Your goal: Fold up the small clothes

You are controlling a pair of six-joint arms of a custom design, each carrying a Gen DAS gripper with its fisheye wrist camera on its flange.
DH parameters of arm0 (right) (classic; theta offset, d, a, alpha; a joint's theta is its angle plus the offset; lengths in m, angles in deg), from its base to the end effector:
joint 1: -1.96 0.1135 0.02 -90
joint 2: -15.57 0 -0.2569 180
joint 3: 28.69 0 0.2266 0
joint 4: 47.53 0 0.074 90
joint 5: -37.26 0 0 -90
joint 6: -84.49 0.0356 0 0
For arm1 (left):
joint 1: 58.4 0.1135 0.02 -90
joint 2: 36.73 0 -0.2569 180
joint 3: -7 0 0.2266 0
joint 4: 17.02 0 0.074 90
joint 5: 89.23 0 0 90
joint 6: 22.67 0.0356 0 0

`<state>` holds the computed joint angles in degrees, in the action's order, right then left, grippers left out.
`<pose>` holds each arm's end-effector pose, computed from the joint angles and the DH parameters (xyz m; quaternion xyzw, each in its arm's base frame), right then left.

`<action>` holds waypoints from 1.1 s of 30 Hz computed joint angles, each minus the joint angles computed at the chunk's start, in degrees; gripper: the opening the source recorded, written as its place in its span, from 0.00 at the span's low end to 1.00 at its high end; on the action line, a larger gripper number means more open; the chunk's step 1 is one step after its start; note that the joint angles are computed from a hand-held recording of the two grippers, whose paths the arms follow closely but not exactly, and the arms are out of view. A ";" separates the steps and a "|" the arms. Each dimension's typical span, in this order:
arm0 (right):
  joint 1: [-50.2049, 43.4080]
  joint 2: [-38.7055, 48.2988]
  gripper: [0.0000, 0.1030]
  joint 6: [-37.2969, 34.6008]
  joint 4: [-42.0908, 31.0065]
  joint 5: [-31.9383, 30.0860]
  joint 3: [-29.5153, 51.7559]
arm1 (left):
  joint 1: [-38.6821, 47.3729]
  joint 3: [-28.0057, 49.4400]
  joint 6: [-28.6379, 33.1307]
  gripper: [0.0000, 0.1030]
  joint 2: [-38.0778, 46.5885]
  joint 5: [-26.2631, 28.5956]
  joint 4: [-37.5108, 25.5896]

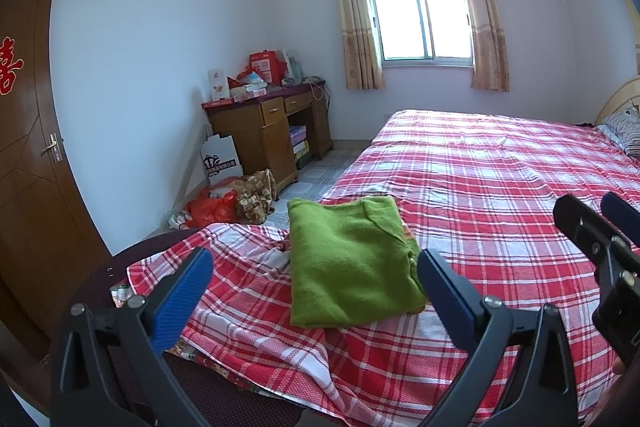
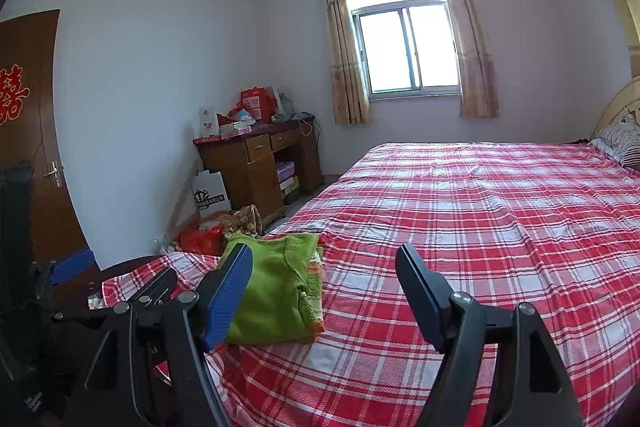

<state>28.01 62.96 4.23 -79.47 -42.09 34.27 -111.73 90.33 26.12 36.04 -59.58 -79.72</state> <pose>0.1547 0.0683 0.3327 -0.0580 0.7969 0.1126 0.5906 0.1579 -0.1603 0.3281 -0.0758 0.8304 0.1166 0.5396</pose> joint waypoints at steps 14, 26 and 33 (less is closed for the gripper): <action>-0.34 0.33 0.73 0.78 -0.07 -0.05 -0.58 | 2.80 0.56 -0.88 1.00 0.84 2.62 -0.86; -2.14 0.71 0.73 1.40 0.58 -1.58 -1.66 | 8.56 -3.96 3.82 1.00 -1.56 11.85 6.67; -7.02 2.31 0.73 2.00 1.79 -5.99 -3.14 | 17.17 -5.77 4.16 1.00 0.81 17.60 8.45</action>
